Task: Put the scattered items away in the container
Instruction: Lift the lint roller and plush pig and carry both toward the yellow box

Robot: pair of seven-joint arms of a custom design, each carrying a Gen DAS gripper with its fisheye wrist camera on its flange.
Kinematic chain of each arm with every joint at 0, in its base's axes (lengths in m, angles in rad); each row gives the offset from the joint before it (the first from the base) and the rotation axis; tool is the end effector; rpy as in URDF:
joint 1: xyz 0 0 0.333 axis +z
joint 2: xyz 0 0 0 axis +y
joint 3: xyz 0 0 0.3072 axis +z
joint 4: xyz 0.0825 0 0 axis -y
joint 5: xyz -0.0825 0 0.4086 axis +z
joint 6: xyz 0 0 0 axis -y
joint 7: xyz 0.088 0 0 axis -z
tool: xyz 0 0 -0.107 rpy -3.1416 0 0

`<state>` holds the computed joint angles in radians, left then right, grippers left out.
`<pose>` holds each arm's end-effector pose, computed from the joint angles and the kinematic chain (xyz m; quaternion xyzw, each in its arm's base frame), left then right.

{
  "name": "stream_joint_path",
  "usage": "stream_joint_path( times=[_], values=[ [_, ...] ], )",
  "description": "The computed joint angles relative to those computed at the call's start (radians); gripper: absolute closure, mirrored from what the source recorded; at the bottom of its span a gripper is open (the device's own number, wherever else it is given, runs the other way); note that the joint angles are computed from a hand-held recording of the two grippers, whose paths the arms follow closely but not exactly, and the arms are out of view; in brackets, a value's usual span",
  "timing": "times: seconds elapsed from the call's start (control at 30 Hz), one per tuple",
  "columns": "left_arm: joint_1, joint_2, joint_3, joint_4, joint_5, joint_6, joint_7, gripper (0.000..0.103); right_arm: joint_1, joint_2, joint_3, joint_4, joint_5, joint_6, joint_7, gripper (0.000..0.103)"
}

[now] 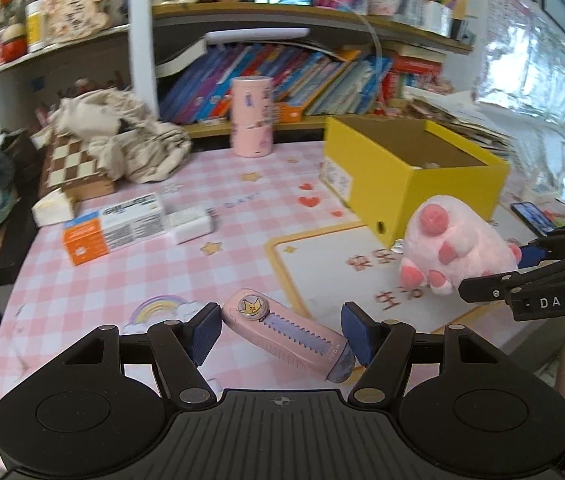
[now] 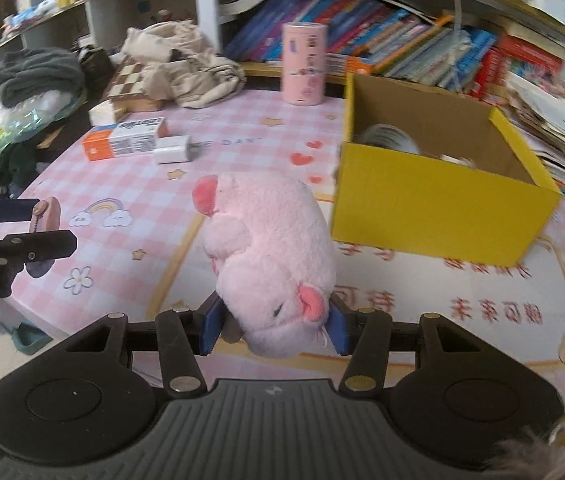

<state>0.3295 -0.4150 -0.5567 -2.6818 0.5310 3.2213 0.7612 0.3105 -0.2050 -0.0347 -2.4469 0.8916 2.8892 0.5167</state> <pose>0.4331 -0.1504 0.4103 -0.6281 0.6468 -0.3212 0.2898 0.5039 0.0951 0.4114 -0.8050 0.4624 -0.1716 0.3297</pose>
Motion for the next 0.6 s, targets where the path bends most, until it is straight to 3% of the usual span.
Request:
stream_joint_path(
  times=[0.6],
  values=[
    [-0.051,0.144,-0.026,0.108,-0.043,0.066,0.158,0.037,-0.047,-0.083,-0.037,-0.095,-0.113,0.085,0.181,0.053]
  ],
)
